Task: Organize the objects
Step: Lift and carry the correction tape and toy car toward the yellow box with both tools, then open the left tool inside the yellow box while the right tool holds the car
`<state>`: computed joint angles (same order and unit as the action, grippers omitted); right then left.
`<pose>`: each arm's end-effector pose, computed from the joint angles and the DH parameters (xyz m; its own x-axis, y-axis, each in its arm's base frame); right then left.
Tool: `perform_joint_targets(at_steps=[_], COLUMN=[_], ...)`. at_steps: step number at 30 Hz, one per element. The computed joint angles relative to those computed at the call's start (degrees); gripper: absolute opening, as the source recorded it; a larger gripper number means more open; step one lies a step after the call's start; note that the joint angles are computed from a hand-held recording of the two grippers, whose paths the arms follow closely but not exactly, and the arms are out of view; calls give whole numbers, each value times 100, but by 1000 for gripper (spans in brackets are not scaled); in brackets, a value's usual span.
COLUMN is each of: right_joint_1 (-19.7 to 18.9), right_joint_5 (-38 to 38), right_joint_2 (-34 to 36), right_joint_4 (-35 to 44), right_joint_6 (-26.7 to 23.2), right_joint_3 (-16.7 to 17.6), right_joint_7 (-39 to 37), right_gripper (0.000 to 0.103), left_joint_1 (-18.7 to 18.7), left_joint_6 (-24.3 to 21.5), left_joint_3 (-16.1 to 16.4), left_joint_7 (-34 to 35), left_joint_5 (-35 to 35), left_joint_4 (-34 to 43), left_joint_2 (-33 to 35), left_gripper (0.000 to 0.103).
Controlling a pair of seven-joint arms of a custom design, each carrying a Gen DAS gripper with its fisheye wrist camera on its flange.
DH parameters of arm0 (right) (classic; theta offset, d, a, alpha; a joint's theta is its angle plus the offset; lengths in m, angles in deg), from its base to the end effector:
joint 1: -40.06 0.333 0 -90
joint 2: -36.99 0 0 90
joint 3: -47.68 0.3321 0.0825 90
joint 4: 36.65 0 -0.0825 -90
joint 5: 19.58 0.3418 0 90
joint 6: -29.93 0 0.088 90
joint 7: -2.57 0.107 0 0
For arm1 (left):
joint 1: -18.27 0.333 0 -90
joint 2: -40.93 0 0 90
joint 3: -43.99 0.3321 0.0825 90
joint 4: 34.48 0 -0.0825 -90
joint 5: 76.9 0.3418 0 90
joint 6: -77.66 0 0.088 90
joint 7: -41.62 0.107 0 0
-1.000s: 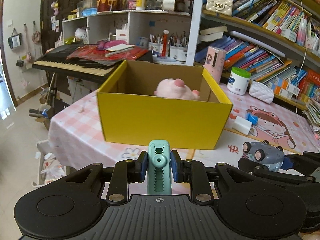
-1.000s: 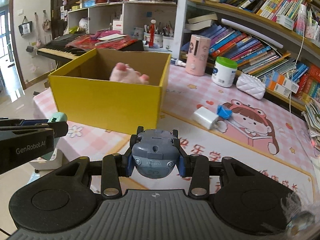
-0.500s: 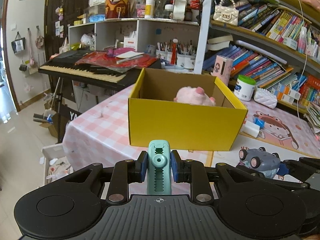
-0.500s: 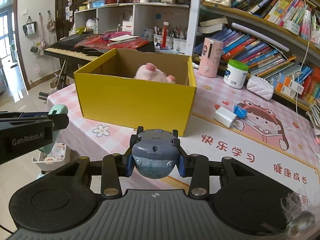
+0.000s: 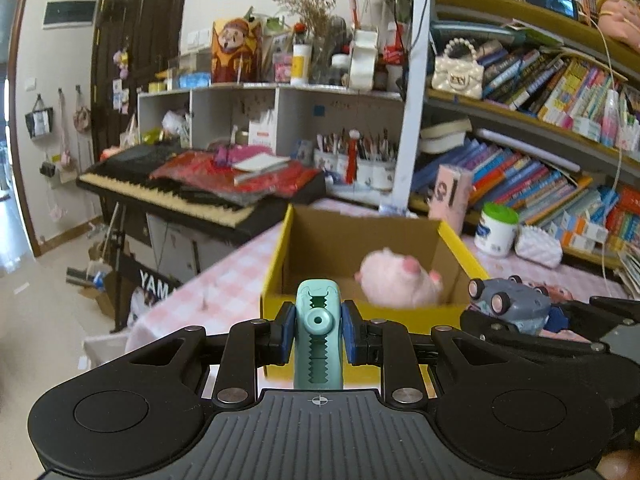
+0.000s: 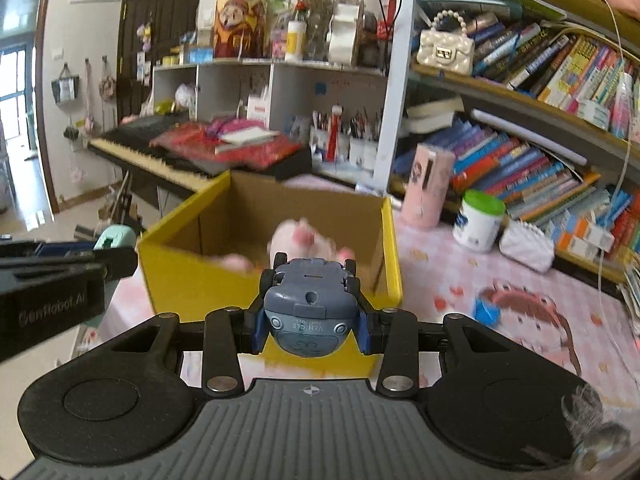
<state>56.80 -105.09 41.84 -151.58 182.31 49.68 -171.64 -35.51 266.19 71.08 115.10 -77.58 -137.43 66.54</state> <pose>0.5278 0.2083 0.4935 -0.1791 -0.9806 0.0793 -0.4792 0.0166 -0.8775 0.5676 -0.3511 0.4971 -0.3585 -0.9310 0.0682 -0.4454 0.1064 -0.8890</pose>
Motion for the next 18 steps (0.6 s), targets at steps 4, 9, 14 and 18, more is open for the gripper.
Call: perform_joint_targets(at_steps=[4,9,14,18], right_joint_1=[-121,-239,-284,-331], right_joint_5=[-102,175,800,1483], right_joint_2=[355,852,1319,1640], right_joint_4=[530,1116,1546,1794], right_joint_6=[307,741,1167,1398], right_joint_3=[-147,-378,-659,-803], right_joint_7=[-201,-768,-1527,-2285], right_gripper=[38,38,38,38], left_joint_1=[142,466,789,1040], left_joint_6=[-213,-718,-1300,-1788], left_joint_3=[4,-176,-461,-743], left_joint_7=[-156,-526,-773,-856], left_joint_5=[21,257,519,749], left_joint_4=[687,1740,2679,3370], left_joint_2=[418,1007,1506,1861], left_gripper=[23,23,23,23])
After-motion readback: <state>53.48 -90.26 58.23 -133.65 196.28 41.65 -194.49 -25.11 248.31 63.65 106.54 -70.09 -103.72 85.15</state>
